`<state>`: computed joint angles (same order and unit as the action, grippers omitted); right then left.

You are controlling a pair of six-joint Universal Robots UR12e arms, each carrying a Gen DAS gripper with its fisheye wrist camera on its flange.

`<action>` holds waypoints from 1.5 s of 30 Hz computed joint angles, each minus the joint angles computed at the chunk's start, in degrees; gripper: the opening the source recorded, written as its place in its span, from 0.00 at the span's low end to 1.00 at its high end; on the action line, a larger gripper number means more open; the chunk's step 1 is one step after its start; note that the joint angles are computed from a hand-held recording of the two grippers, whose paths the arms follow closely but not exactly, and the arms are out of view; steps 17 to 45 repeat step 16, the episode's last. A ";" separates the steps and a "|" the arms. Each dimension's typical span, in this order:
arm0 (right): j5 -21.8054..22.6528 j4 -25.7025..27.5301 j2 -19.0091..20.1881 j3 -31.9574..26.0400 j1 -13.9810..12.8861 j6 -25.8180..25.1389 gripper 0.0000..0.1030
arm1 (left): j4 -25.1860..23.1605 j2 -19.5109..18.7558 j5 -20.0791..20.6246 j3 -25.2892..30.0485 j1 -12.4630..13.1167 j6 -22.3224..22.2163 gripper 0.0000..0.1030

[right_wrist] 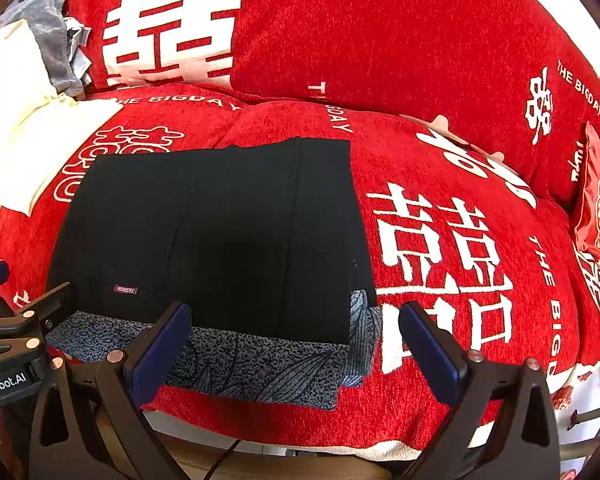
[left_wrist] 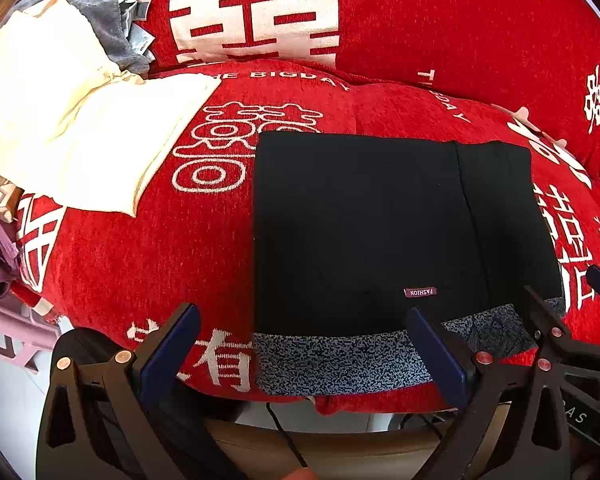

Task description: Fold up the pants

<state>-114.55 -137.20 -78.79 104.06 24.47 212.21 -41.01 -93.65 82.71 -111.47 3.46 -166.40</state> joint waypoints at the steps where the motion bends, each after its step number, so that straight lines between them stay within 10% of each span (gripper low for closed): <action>1: 0.00 0.00 0.00 0.00 0.00 0.00 1.00 | -0.16 -0.02 -0.08 0.06 0.03 -0.01 1.00; 45: 1.37 1.28 -0.32 0.24 -0.20 1.22 1.00 | -1.87 0.15 1.59 -0.68 0.02 2.27 1.00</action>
